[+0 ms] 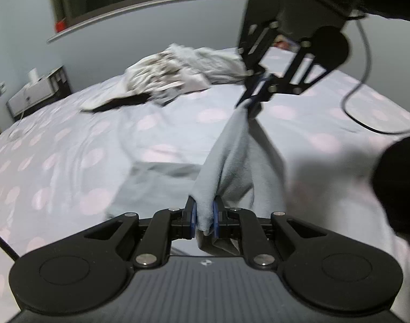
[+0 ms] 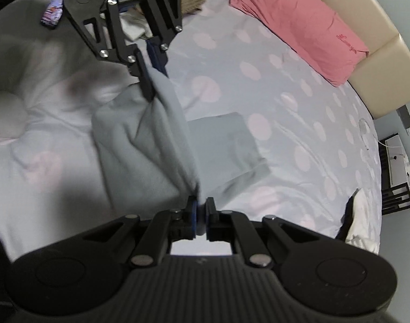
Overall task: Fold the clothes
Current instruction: 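Lift the trouser edge with both tools and fold it over the bundle, then open both tools and release the folded grey trousers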
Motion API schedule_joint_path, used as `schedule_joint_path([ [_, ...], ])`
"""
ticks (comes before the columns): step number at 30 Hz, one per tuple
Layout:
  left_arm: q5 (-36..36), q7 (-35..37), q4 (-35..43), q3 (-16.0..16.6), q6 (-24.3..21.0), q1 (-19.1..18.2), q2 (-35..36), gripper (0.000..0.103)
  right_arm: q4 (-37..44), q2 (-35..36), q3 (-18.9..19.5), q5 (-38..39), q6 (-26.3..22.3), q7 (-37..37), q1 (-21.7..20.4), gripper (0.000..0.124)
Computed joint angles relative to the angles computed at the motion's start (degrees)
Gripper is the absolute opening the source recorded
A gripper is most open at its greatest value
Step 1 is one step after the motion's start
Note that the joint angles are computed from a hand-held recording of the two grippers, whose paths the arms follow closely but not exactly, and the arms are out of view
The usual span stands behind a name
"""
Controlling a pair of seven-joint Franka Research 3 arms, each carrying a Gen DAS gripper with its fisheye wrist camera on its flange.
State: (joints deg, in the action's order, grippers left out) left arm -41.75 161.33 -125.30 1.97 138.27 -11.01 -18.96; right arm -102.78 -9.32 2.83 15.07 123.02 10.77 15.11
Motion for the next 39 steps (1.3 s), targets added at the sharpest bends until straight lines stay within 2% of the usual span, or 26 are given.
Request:
schedule_joint_path([
  [7,5.1,-10.1,11.5,-2.5,0.4,4.6,11.5,0.010,11.3,11.4,0.9,-2.5,3.6,3.4,0.3,0.007],
  [16,9.7,-18.5,21.3,-6.6,-0.9,10.4,21.6,0.010,22.9,24.2,1.2,-6.9,5.6,8.3,1.7,0.007],
  [21,14.0,-23.1,27.0,-8.8,-3.7,12.9,27.6,0.011,31.6,31.9,0.8,-9.5,2.7,11.4,3.0,0.007],
  [26,16.7,-26.2,28.9,-10.5,-3.9,14.4,30.3,0.012,38.2,37.8,0.1,-11.4,-0.5,14.2,4.2,0.007],
  [28,18.2,-27.8,29.2,-10.8,-3.2,14.6,31.0,0.017,40.3,39.6,-0.1,-11.6,-1.4,15.6,4.4,0.007],
  [30,21.6,-30.2,28.5,-10.8,-0.1,14.1,31.2,0.034,41.1,40.8,-0.4,-11.9,-1.5,17.3,4.7,0.009],
  [31,23.6,-31.8,27.7,-10.7,2.2,13.8,31.0,0.045,40.7,41.1,-0.7,-12.5,-0.5,18.4,5.0,0.010],
  [32,25.3,-33.8,26.9,-10.5,3.7,13.6,30.5,0.047,38.7,40.6,-1.1,-13.5,2.1,19.2,5.5,0.020],
  [33,26.8,-36.1,26.2,-10.3,5.0,13.4,30.0,0.046,36.3,39.9,-1.6,-14.7,5.3,20.2,6.0,0.036],
  [34,27.5,-38.4,24.9,-10.2,6.3,13.5,28.8,0.044,33.0,38.5,-2.1,-16.0,9.3,21.5,6.6,0.042],
  [37,24.2,-41.1,18.6,-10.1,9.8,14.5,23.1,0.040,27.9,35.0,-1.9,-15.1,14.5,25.8,5.9,0.042],
  [39,14.9,-35.1,12.6,-9.7,11.1,14.6,17.7,0.040,24.5,31.9,-1.5,-13.0,16.5,29.5,4.8,0.042],
])
